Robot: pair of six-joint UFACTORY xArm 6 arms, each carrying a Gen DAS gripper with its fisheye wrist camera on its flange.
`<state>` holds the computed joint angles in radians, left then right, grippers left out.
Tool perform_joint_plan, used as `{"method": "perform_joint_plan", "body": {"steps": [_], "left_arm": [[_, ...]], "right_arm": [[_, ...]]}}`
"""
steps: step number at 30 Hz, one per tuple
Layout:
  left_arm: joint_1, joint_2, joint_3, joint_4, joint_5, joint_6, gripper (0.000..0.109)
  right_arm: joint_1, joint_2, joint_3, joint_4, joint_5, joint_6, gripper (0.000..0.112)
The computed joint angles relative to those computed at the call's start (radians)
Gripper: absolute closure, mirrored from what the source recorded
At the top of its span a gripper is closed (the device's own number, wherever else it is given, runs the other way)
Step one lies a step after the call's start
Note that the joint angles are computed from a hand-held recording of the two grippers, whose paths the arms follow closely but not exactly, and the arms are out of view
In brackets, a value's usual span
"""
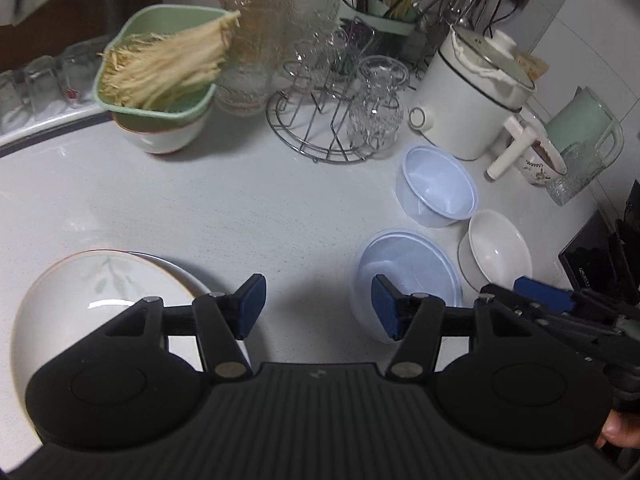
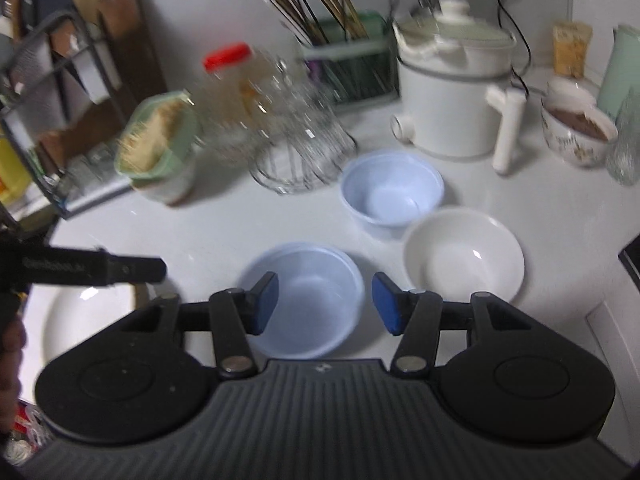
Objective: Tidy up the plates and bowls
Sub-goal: 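Move both grippers to the rim of the light blue plastic bowl, then open both grippers wide around the blue bowl rim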
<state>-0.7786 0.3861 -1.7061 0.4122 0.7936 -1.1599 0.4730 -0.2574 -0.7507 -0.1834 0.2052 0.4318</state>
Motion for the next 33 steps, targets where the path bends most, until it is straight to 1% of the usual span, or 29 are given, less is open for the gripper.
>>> {"method": "perform_joint_plan", "body": {"steps": [1, 3, 7, 9, 12, 16, 18, 20, 23, 28, 30, 33], "left_arm": [[0.004, 0.017, -0.014, -0.012, -0.002, 0.008, 0.045], [0.011, 0.042, -0.029, -0.036, -0.010, 0.023, 0.046], [0.025, 0.110, -0.095, -0.096, -0.006, 0.078, 0.056], [0.031, 0.138, -0.122, -0.117, -0.007, 0.104, 0.058], [0.037, 0.178, -0.164, -0.157, -0.004, 0.137, 0.062], [0.037, 0.234, -0.245, -0.206, 0.037, 0.195, 0.074], [0.035, 0.262, -0.290, -0.208, 0.061, 0.223, 0.078], [0.036, 0.279, -0.321, -0.210, 0.078, 0.235, 0.081], [0.042, 0.287, -0.335, -0.224, 0.079, 0.239, 0.083], [0.050, 0.278, -0.329, -0.254, 0.082, 0.257, 0.084], [0.050, 0.265, -0.316, -0.243, 0.090, 0.252, 0.084], [0.055, 0.218, -0.251, -0.232, 0.068, 0.218, 0.084]], "right_arm": [[-0.002, 0.015, -0.008, 0.016, 0.016, -0.011, 0.062], [-0.004, 0.040, -0.014, 0.089, 0.016, -0.069, 0.064], [-0.009, 0.092, -0.041, 0.137, 0.026, -0.111, 0.069], [-0.007, 0.114, -0.053, 0.192, 0.026, -0.161, 0.073], [-0.009, 0.139, -0.069, 0.225, 0.031, -0.189, 0.074], [-0.021, 0.168, -0.086, 0.212, 0.023, -0.189, 0.078], [-0.026, 0.180, -0.093, 0.244, 0.025, -0.205, 0.084], [-0.025, 0.190, -0.101, 0.284, 0.031, -0.236, 0.087], [-0.014, 0.201, -0.113, 0.386, 0.042, -0.327, 0.091], [0.005, 0.217, -0.134, 0.474, 0.061, -0.394, 0.093], [0.014, 0.218, -0.141, 0.480, 0.065, -0.399, 0.093], [0.026, 0.219, -0.151, 0.496, 0.072, -0.423, 0.093]]}}
